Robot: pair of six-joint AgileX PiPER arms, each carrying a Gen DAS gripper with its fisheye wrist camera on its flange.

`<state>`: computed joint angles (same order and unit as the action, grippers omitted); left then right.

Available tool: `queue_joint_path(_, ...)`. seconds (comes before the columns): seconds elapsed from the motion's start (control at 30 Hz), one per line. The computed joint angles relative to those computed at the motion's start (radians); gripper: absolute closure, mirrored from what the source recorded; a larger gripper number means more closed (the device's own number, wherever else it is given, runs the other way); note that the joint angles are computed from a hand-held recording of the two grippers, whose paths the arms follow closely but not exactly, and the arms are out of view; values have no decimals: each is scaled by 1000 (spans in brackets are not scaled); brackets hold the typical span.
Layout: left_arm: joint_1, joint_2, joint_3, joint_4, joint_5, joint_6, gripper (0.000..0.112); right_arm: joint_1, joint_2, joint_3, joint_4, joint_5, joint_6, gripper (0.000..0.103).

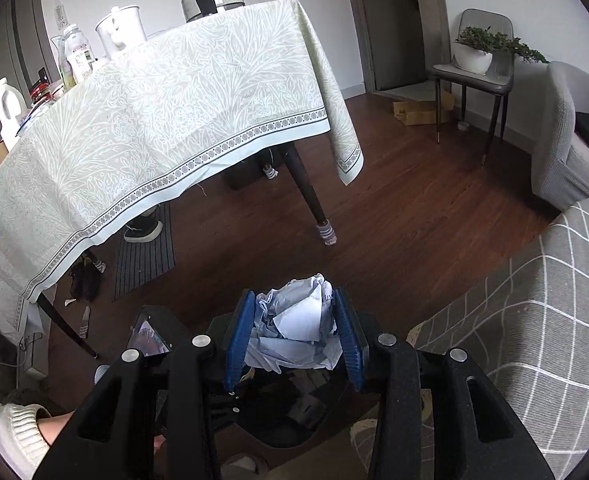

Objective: Collect trash
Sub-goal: 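Carry both items over the teal bin and open both tools to drop them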

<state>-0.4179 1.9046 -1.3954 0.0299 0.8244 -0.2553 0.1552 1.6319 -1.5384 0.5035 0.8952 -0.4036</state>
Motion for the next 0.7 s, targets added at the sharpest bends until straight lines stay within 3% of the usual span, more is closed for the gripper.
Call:
queue_joint_path(0.2, 34, -5, 42, -35, -31, 44, 77, 46, 77, -11, -25, -11, 55, 62)
queue_joint_path(0.7, 117, -136, 121, -55, -98, 78, 53, 137, 232, 3, -94, -62, 176, 62)
